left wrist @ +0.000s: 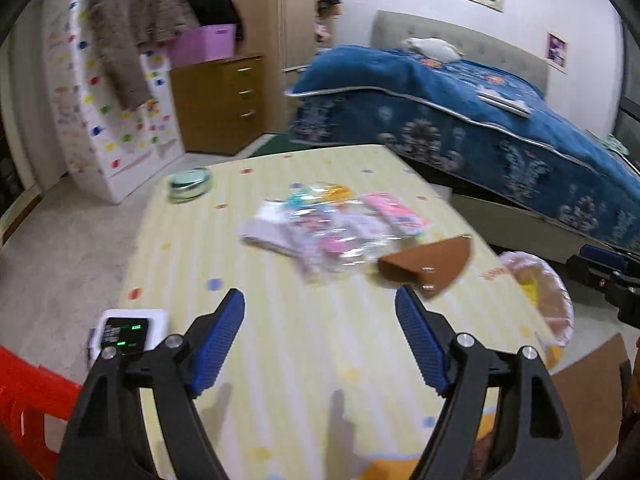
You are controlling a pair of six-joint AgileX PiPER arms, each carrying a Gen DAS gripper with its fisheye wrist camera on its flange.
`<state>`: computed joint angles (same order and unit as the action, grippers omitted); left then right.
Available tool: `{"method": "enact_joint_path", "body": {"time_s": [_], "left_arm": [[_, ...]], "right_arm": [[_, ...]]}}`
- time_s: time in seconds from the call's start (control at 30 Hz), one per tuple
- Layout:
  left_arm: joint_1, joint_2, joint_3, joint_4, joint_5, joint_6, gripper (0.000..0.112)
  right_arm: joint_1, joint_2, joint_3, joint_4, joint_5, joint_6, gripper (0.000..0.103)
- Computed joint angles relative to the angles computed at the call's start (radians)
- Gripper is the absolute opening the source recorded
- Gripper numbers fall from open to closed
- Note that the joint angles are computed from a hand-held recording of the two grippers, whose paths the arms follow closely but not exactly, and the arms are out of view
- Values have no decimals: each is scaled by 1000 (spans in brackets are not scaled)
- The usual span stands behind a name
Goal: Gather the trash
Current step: 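Reach the right tool to the brown leather semicircle and grasp it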
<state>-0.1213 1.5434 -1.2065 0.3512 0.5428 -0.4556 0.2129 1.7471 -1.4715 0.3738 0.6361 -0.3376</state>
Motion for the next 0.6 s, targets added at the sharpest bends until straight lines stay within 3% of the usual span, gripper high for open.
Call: {"method": "enact_joint_path", "body": {"time_s": [0.07,0.33,0.4,0.6], "left_arm": [[46,-3,10,-18,-7,16,76],[143,38,-12,-67,-22,66,76],[152,56,-27,-82,-25,82,76],[166,108,-77,-93,-24,96,76]], "right_arm": [[28,43,-50,-16,12,16,60],[91,267,-313,-125,79,111,18],[94,346,-421,-153,128,142,14],[95,544,-725,-196,259,211,13]]}}
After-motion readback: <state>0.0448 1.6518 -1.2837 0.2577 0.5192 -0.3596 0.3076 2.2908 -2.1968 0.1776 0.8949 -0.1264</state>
